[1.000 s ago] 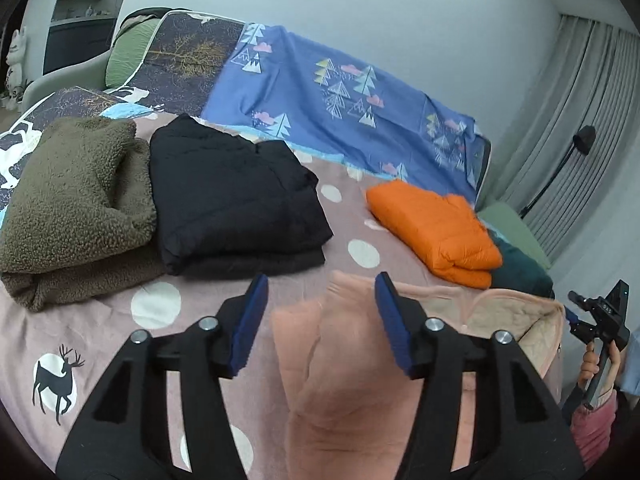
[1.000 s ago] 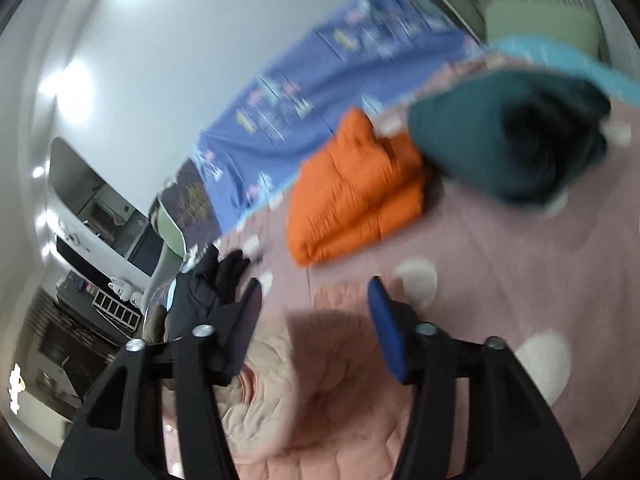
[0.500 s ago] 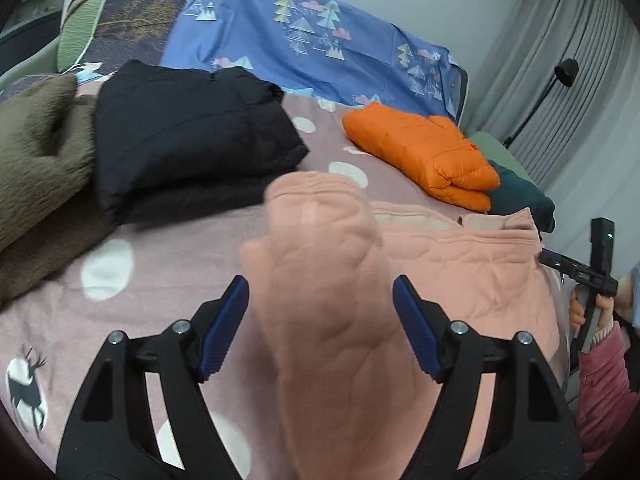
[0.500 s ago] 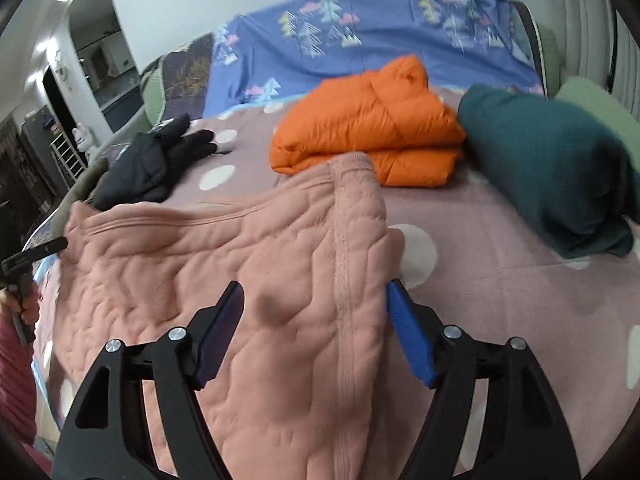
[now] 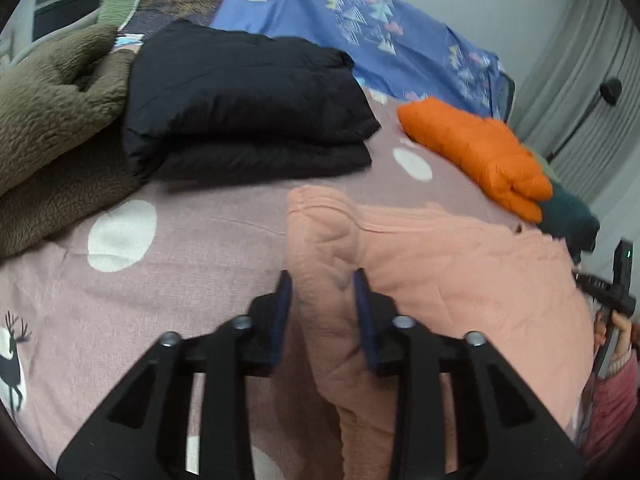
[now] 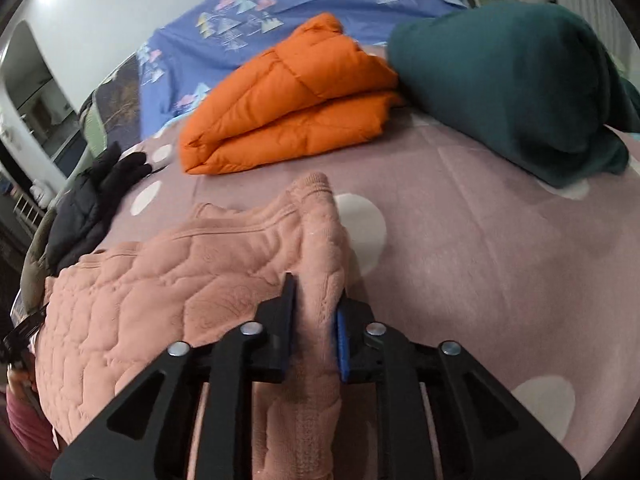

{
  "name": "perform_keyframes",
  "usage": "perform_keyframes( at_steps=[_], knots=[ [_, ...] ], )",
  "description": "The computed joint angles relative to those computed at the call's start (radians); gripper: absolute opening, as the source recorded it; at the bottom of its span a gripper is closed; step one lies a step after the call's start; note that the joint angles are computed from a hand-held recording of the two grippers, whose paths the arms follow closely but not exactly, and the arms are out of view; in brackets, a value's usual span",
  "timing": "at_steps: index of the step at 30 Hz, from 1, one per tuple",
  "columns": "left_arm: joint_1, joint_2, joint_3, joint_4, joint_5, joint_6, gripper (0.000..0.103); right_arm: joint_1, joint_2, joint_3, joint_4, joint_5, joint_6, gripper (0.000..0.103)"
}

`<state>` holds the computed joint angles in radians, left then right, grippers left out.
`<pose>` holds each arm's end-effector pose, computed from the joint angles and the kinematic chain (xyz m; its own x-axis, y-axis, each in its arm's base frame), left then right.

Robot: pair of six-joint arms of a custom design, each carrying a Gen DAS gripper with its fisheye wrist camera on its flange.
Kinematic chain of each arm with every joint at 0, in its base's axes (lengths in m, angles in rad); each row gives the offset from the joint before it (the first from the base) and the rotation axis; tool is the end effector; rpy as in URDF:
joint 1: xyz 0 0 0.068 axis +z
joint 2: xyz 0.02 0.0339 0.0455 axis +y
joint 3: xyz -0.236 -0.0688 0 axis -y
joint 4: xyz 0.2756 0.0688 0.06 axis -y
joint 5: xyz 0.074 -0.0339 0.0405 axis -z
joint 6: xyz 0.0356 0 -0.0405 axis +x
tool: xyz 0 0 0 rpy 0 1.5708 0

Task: Fold large clothes

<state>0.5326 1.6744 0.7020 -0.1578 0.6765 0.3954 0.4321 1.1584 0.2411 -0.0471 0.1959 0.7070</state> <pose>0.2634 0.1294 0.0623 -0.7830 -0.1129 -0.6117 0.1470 0.9220 -0.3583 0.1870 0.0786 0.0579 -0.7687 0.3471 -0.5372 0.2490 0.9361 0.2486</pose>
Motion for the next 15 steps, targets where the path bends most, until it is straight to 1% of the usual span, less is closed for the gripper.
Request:
perform_keyframes(
  at_steps=[1, 2, 3, 5, 6, 7, 8, 9, 10, 11, 12, 13, 14, 15],
  knots=[
    [0.013, -0.008, 0.009, -0.025, 0.016, 0.000, 0.039, 0.021, -0.023, 0.013, -0.059, 0.039, 0.016, 0.033],
    [0.026, -0.031, 0.012, -0.054, 0.024, 0.009, 0.040, 0.050, -0.043, 0.033, -0.126, 0.094, 0.028, 0.037],
    [0.032, -0.066, -0.002, -0.060, 0.023, 0.011, 0.040, 0.072, -0.062, 0.039, -0.162, 0.130, 0.038, 0.042],
    [0.044, -0.164, -0.045, -0.056, 0.008, 0.005, 0.039, 0.154, -0.134, 0.065, -0.291, 0.247, 0.094, 0.043],
    [0.044, -0.229, -0.073, -0.042, -0.009, -0.010, 0.037, 0.203, -0.140, 0.089, -0.348, 0.312, 0.141, 0.043],
    [0.050, -0.341, -0.123, -0.033, -0.019, -0.021, 0.036, 0.279, -0.111, 0.144, -0.438, 0.417, 0.223, 0.043],
    [0.058, -0.440, -0.159, -0.050, 0.003, -0.025, 0.032, 0.334, -0.080, 0.186, -0.476, 0.480, 0.262, 0.043],
    [0.058, -0.525, -0.179, -0.086, 0.053, -0.033, 0.030, 0.397, -0.070, 0.217, -0.465, 0.506, 0.260, 0.043],
    [0.055, -0.580, -0.190, -0.127, 0.089, -0.032, 0.030, 0.421, -0.056, 0.234, -0.424, 0.491, 0.236, 0.043],
    [0.015, -0.642, -0.207, -0.156, 0.092, -0.053, 0.030, 0.452, -0.031, 0.255, -0.385, 0.472, 0.221, 0.043],
    [-0.034, -0.682, -0.223, -0.165, 0.062, -0.079, 0.030, 0.481, 0.014, 0.285, -0.341, 0.454, 0.204, 0.043],
    [-0.133, -0.706, -0.239, -0.171, 0.013, -0.104, 0.030, 0.512, 0.101, 0.327, -0.253, 0.420, 0.159, 0.043],
    [-0.189, -0.707, -0.249, -0.160, -0.017, -0.125, 0.030, 0.525, 0.159, 0.355, -0.207, 0.398, 0.135, 0.043],
    [-0.272, -0.686, -0.261, -0.127, -0.071, -0.156, 0.030, 0.535, 0.222, 0.383, -0.162, 0.377, 0.110, 0.043]
  ],
)
